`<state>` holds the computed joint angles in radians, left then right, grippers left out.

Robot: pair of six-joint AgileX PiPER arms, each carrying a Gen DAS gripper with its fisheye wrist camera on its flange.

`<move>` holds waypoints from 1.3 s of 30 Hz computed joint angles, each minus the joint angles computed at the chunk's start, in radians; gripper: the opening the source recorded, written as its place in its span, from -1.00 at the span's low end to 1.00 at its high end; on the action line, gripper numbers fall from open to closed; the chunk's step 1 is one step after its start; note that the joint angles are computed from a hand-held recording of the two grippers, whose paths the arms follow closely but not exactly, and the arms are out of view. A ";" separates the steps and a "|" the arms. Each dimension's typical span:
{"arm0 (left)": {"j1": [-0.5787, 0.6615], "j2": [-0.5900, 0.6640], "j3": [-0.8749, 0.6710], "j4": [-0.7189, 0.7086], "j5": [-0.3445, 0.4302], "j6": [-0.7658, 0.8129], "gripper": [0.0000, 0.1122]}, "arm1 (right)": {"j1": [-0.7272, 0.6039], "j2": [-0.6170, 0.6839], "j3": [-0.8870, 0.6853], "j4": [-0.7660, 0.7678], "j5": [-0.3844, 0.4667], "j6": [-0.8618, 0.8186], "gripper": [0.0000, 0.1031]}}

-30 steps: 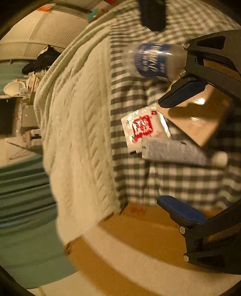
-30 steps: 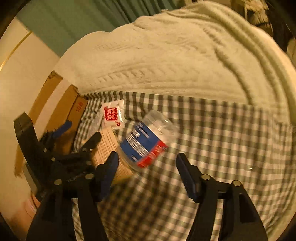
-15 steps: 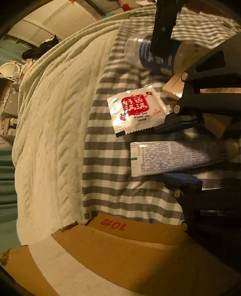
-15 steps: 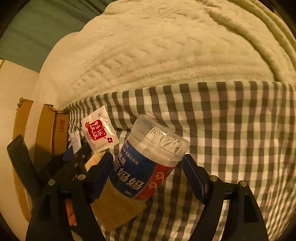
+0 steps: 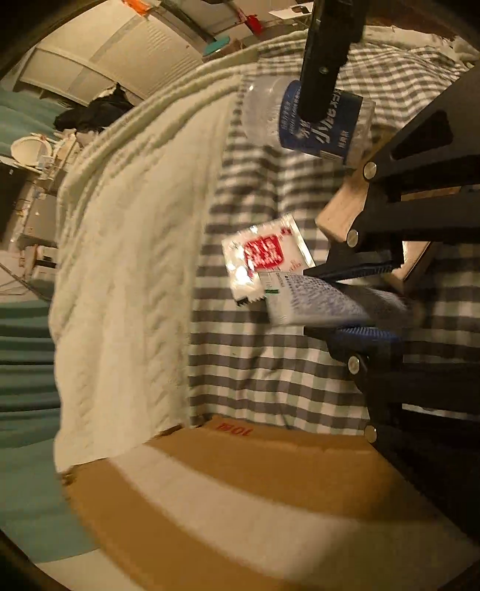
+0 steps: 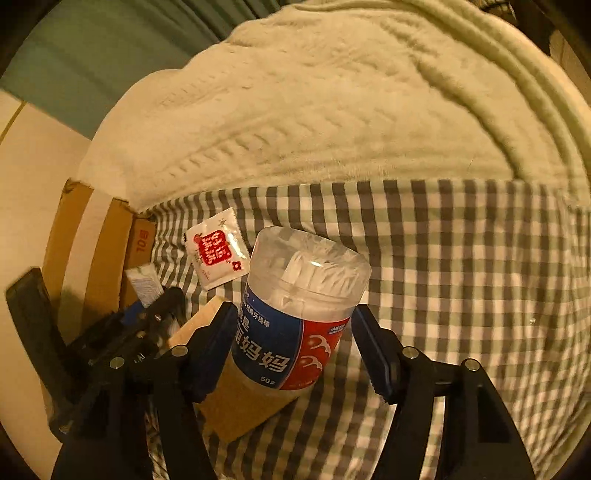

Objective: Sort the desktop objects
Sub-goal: 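Grasp the toothpaste tube with the left gripper while the right grasps the clear floss-pick jar, then carry the toothpaste and floss-pick jar over the box and release them inside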

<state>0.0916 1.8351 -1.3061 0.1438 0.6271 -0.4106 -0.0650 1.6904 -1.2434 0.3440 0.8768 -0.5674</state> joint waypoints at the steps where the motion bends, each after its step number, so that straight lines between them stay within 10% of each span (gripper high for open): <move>1: -0.007 -0.022 0.010 0.016 -0.006 -0.012 -0.74 | -0.002 -0.031 0.021 -0.001 -0.008 -0.016 0.22; 21: -0.100 -0.450 0.140 0.180 0.007 -0.081 -0.79 | -0.015 -0.405 0.176 0.222 0.166 -0.198 0.15; 27: 0.049 -0.565 0.098 0.044 0.058 0.061 -0.79 | 0.099 -0.464 0.147 0.291 0.263 -0.122 0.14; 39: 0.476 -0.554 0.160 -0.145 0.073 0.271 -0.78 | 0.659 -0.318 0.056 0.156 0.022 0.137 -0.12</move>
<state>0.5680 1.2807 -1.1461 -0.0014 0.7000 -0.1397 0.5936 1.3721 -1.1870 0.4999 0.8993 -0.4308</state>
